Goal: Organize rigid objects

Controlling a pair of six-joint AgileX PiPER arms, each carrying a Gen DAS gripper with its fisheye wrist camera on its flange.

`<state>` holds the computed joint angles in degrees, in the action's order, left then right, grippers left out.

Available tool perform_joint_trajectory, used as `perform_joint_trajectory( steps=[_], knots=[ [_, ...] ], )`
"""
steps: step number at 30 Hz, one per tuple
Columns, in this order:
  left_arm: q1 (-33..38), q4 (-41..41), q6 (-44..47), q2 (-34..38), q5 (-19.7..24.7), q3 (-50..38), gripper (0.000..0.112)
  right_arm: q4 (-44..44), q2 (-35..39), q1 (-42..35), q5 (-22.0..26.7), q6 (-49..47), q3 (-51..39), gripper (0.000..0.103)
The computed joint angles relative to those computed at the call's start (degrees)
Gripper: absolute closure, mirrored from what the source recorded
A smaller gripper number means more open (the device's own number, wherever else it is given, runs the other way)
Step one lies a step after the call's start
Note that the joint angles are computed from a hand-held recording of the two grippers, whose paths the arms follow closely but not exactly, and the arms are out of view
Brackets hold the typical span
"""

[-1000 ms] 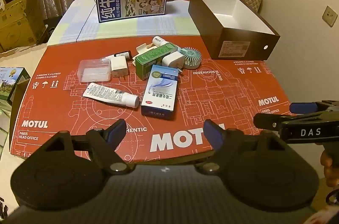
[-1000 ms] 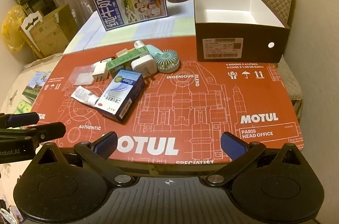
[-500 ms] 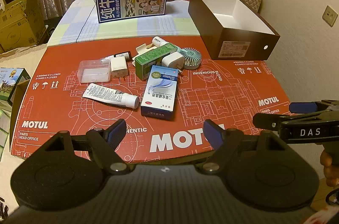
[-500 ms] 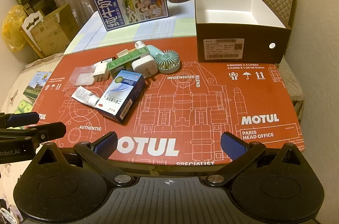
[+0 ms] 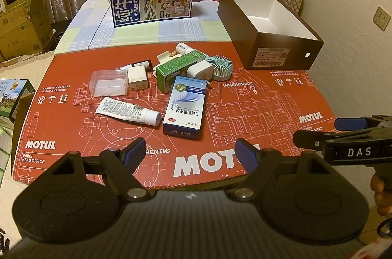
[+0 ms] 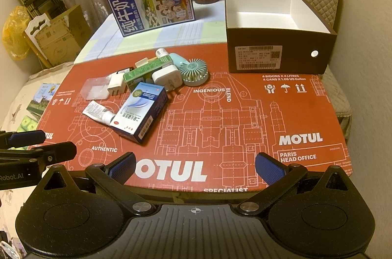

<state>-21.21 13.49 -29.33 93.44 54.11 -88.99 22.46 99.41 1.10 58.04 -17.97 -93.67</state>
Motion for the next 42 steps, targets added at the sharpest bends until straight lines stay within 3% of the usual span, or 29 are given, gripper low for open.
perform_joint_trajectory(
  steps=[42],
  knots=[
    [-0.33, 0.38, -0.3, 0.1, 0.56, -0.69, 0.035, -0.22, 1.04, 0.76, 0.08, 0.94, -1.6, 0.002]
  ],
)
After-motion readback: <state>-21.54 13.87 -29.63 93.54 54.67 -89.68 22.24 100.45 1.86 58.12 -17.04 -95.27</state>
